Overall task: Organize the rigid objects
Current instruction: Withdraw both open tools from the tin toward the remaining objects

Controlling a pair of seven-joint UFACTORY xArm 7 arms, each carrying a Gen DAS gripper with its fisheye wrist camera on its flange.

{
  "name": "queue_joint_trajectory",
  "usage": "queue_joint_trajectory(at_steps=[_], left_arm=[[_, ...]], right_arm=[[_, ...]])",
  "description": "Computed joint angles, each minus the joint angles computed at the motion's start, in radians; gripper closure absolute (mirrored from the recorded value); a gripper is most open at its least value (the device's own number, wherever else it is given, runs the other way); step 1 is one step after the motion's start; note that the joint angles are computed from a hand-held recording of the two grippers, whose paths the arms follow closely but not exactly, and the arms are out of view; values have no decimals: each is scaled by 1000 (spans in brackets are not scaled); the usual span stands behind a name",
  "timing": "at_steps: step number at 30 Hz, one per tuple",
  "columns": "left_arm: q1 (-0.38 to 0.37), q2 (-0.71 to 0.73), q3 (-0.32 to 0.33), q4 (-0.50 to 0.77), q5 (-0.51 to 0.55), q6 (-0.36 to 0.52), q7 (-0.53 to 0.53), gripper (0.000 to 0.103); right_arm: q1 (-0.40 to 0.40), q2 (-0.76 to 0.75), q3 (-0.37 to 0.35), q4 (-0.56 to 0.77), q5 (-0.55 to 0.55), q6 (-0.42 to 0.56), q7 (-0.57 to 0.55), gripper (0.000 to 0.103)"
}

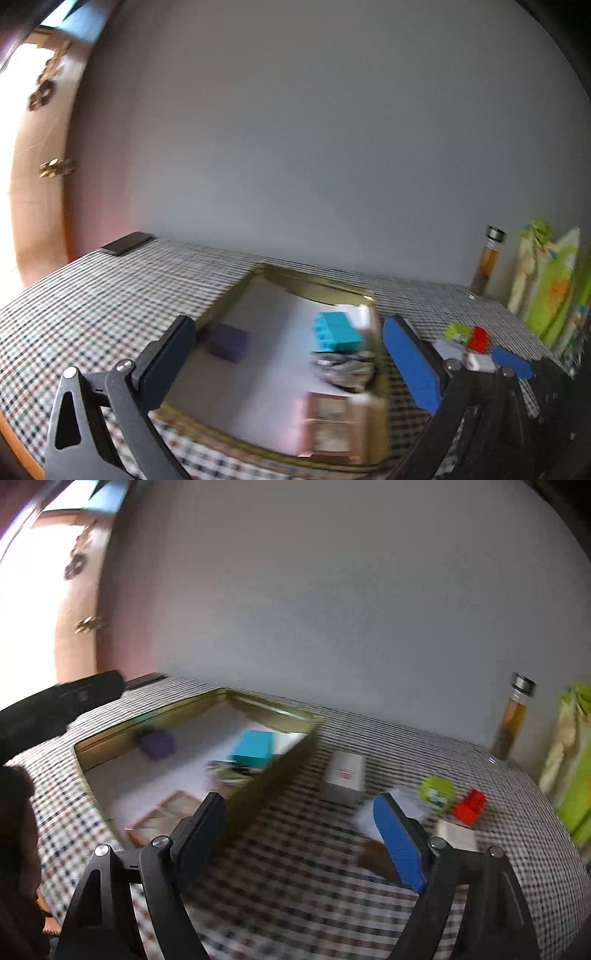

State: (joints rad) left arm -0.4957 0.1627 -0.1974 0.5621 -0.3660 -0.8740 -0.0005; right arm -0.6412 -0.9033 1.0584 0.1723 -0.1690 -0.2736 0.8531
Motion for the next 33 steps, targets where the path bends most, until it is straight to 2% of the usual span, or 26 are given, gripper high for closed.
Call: queue_joint_trajectory(at_steps=[8,14,17,20,23,26,29,33], left_arm=[[-102,52,-26,106,-57,102,142,0],[-199,102,-17,200,-140,190,274,0],[-251,135,0,257,-201,230,347,0],[-284,152,17,293,-236,272,390,0],[-334,170,49,319,-328,239,468,0],[-302,165,36,311,-330,220,451,0],[-268,166,28,313,-312,242,404,0],[-256,171,32,304,-293,244,378,0]], right_arm=[[60,-39,-214,-130,21,20,-40,18],[29,-11,-285,-169,48,-5,-94,18],[43,13,-349,-192,70,-26,-127,18],[48,33,-381,-203,93,-34,-167,18],[96,142,-478,-196,70,-98,-262,18],[140,240,-548,-167,38,-119,-355,18],[298,357,-775,-119,-54,-110,-413,18],[386,407,-845,-75,-53,-65,-475,18]])
